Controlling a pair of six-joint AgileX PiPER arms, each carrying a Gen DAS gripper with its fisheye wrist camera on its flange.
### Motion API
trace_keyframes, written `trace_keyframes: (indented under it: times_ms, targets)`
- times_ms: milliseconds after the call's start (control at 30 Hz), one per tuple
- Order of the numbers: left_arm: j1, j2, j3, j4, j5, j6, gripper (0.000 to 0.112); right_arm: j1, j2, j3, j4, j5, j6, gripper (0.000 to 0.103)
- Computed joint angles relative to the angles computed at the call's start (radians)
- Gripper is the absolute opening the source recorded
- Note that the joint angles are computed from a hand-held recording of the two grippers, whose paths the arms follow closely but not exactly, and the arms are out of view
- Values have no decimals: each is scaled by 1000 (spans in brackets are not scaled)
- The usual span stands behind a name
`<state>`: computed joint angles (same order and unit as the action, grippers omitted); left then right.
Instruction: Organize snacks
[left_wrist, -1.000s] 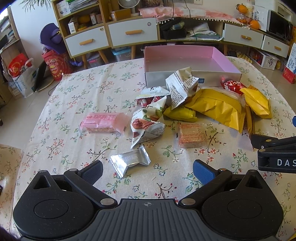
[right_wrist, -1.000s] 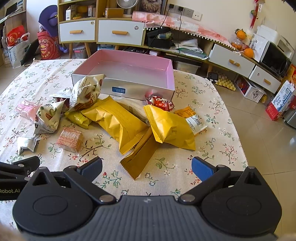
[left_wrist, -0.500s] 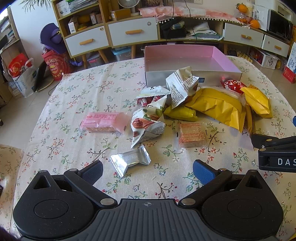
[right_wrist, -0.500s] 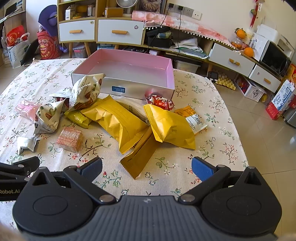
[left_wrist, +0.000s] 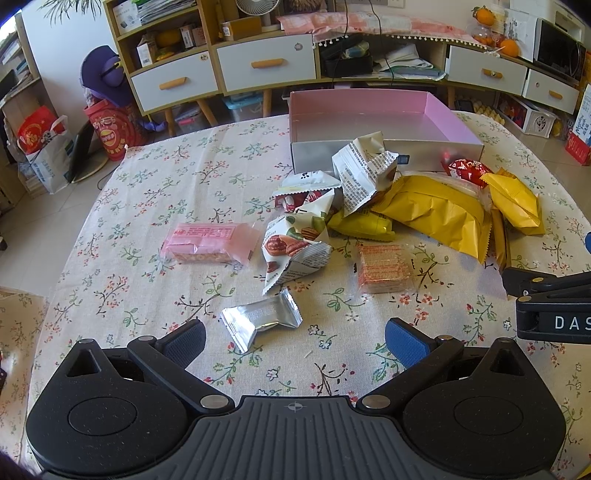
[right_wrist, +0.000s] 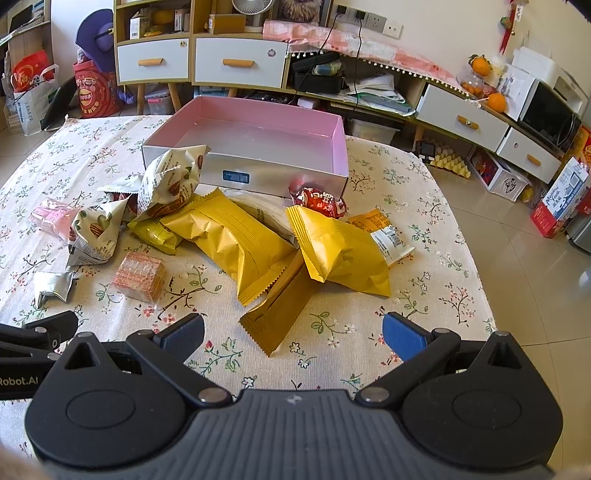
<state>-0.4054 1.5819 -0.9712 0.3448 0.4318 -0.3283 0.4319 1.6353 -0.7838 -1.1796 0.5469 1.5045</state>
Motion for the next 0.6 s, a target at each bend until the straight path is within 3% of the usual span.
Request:
trace_keyframes:
  times_ms: [600]
  targets:
    - [30,5,18,1,-26,18,103,-4,5,-6,36,14,-33,103]
